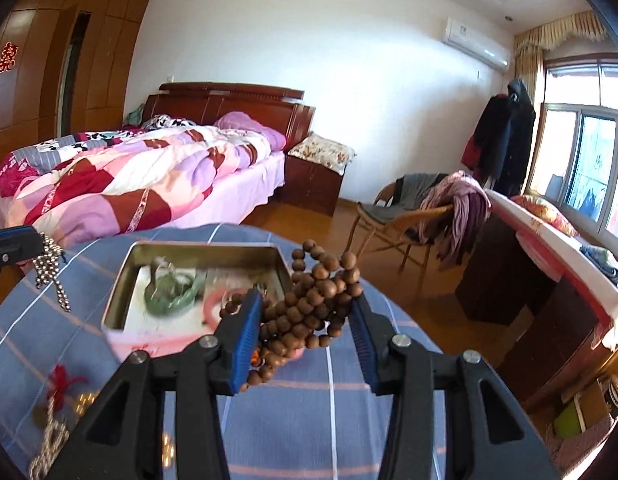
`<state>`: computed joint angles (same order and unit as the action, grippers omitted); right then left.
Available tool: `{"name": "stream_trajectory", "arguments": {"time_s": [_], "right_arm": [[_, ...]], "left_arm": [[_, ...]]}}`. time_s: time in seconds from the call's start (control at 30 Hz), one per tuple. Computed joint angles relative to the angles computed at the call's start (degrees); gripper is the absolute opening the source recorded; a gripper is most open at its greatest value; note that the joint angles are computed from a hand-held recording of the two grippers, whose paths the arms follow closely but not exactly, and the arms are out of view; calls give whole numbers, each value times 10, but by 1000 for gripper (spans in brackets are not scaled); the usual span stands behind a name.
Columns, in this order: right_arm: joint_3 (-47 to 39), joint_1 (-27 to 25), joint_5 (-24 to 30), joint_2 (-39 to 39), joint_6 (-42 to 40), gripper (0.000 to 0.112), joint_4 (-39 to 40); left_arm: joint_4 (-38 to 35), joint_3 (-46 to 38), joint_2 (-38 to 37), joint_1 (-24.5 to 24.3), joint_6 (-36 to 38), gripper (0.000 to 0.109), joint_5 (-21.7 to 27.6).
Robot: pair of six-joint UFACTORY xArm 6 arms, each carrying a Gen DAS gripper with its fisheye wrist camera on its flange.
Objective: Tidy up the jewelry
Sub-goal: 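Carry both bead pieces into the pink tin and open both tools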
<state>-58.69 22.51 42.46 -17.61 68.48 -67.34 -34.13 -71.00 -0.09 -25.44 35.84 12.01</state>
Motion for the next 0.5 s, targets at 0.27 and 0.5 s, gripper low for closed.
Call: {"name": "stream_trajectory", "arguments": {"time_s": [0.27, 0.5], "right_arm": [[-37, -18, -9, 58, 32, 47, -55], [-80, -42, -28, 123, 11, 47, -54]], "left_arm": [[1, -113, 102, -18, 14, 10, -5], [121, -185, 184, -22, -72, 10, -1]]}}
